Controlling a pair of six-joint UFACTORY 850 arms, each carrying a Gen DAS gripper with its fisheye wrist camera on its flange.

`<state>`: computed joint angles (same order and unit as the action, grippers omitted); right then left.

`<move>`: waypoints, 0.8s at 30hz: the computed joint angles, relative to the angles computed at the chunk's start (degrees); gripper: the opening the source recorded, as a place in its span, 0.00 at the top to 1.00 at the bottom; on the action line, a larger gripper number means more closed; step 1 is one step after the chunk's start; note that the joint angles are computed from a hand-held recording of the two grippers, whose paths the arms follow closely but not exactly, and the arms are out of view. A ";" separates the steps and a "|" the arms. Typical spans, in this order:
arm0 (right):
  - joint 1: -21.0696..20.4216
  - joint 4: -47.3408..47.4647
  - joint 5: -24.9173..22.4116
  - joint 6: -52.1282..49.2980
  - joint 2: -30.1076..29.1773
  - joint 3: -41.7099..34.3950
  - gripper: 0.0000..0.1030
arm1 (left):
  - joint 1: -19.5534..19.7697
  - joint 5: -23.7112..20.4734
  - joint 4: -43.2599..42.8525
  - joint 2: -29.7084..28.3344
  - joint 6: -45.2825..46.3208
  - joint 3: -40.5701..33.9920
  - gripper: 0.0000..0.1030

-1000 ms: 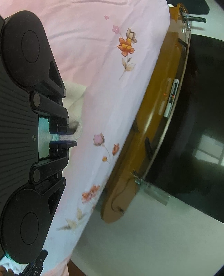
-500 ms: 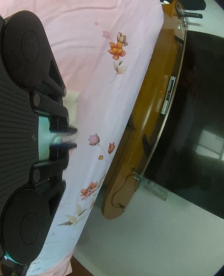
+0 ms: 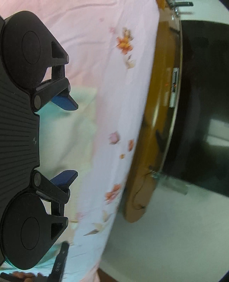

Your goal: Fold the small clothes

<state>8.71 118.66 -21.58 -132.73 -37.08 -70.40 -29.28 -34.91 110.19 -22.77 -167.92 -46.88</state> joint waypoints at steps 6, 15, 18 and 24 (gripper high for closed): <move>0.84 9.53 -1.24 -13.99 0.25 2.01 0.94 | -0.69 0.06 -0.13 -2.57 0.66 -1.97 0.29; 0.34 21.75 -0.27 -20.02 -1.54 0.62 0.95 | -0.79 -1.11 -8.89 -7.99 11.92 -7.35 0.29; 0.05 22.72 -1.53 -21.51 -0.46 2.16 0.80 | -1.28 -1.94 -10.50 -7.67 12.34 -7.33 0.29; -1.40 10.21 -6.27 -10.81 5.03 7.10 0.78 | -3.16 -2.33 -5.81 -4.81 4.24 -4.00 0.29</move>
<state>7.31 128.87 -27.85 -143.54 -32.06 -63.30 -32.44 -37.23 104.37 -27.58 -163.69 -50.88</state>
